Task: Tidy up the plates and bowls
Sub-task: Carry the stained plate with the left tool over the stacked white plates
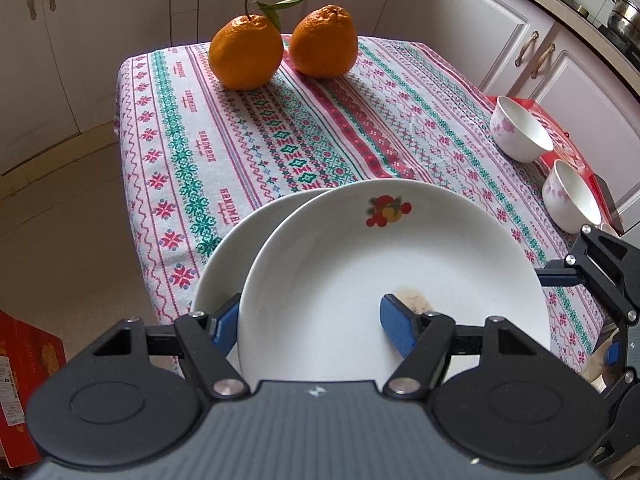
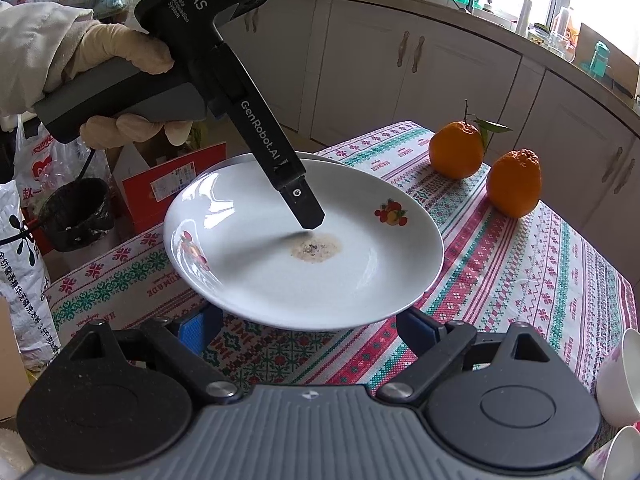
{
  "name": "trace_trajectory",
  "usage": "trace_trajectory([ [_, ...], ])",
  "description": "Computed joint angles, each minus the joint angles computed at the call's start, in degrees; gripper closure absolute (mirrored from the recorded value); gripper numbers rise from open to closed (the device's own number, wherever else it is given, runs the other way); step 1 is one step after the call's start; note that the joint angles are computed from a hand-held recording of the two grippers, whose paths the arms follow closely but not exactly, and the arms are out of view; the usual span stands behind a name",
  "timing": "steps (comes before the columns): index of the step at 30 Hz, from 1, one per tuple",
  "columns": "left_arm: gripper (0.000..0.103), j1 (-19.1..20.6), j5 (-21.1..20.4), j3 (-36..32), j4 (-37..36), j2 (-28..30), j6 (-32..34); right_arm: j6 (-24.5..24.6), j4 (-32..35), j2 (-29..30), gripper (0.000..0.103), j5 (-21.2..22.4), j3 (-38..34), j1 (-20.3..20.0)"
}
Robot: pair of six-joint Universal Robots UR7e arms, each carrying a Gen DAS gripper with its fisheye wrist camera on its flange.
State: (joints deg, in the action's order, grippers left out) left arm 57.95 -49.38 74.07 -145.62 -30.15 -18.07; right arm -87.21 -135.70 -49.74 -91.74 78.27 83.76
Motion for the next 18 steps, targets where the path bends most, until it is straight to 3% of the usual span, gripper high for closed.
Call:
trace_trajectory([
  [18,0.032,-0.7,0.49,2.75,1.32,-2.11,-2.89,1.35,4.93,0.19,0.007,2.27,-2.4,-0.56],
])
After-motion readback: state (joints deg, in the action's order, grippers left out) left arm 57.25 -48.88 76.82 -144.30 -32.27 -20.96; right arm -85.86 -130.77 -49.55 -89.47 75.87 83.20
